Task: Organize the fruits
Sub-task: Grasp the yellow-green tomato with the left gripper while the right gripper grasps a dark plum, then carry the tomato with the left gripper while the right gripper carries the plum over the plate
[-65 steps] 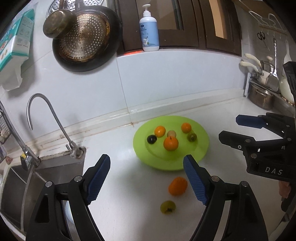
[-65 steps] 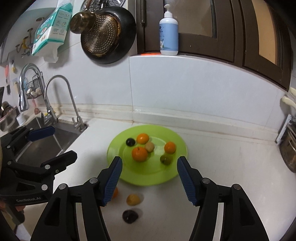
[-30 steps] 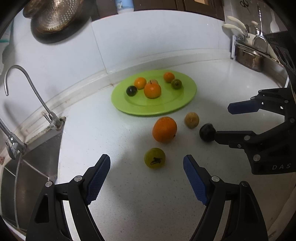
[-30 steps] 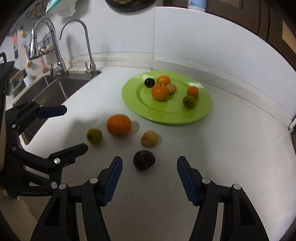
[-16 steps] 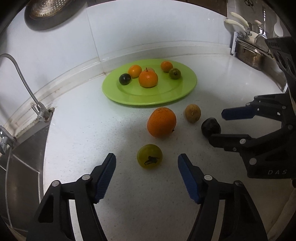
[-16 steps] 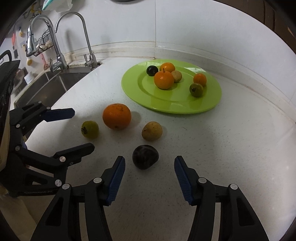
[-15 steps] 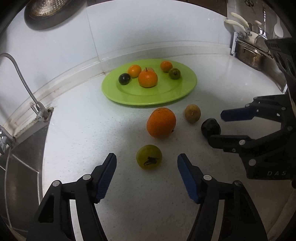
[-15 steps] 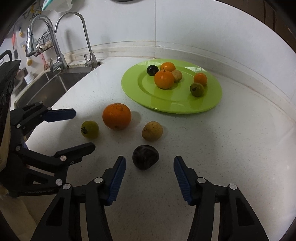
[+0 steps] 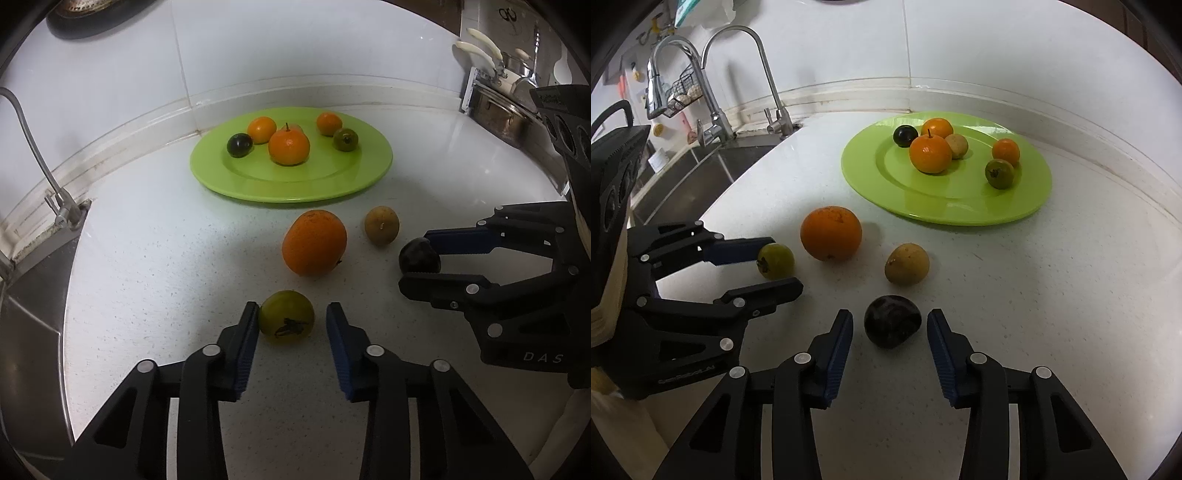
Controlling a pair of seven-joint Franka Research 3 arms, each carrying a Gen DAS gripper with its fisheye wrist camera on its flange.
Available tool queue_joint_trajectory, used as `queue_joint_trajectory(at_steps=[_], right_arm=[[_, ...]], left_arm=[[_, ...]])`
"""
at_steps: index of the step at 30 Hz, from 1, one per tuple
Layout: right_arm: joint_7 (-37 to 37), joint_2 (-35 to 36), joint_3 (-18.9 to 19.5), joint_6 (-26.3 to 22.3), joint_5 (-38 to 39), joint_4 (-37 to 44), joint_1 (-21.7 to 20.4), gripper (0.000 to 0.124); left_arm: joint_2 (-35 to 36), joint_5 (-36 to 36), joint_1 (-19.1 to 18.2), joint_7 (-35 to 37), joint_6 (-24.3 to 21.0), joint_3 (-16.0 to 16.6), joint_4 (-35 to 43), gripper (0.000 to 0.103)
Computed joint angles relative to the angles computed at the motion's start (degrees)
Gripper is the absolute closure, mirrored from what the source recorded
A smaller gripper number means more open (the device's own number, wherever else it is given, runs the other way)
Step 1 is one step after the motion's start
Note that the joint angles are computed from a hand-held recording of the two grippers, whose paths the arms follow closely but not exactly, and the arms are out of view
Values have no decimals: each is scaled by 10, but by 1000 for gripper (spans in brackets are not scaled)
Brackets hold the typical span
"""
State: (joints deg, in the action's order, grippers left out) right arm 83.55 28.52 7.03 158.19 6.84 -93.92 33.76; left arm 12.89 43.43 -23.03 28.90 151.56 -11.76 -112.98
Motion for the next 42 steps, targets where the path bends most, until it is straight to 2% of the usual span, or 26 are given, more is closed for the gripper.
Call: queue_joint_trajectory(at_steps=[5, 16, 32, 42], right_arm=[[0, 3, -1, -4, 1, 4, 1, 91], [-3, -15, 3, 16, 6, -15, -2, 91], [-5, -60, 5, 89, 14, -61, -6, 91], [3, -60, -8, 146, 10, -47, 1, 91]], left_arm=[[-1, 2, -1, -4, -2, 1, 0, 73], [-17, 28, -6, -34, -3, -1, -4, 73], [-46, 126, -8, -115, -16, -8, 10, 73], [-47, 197, -5, -149, -27, -8, 38, 73]])
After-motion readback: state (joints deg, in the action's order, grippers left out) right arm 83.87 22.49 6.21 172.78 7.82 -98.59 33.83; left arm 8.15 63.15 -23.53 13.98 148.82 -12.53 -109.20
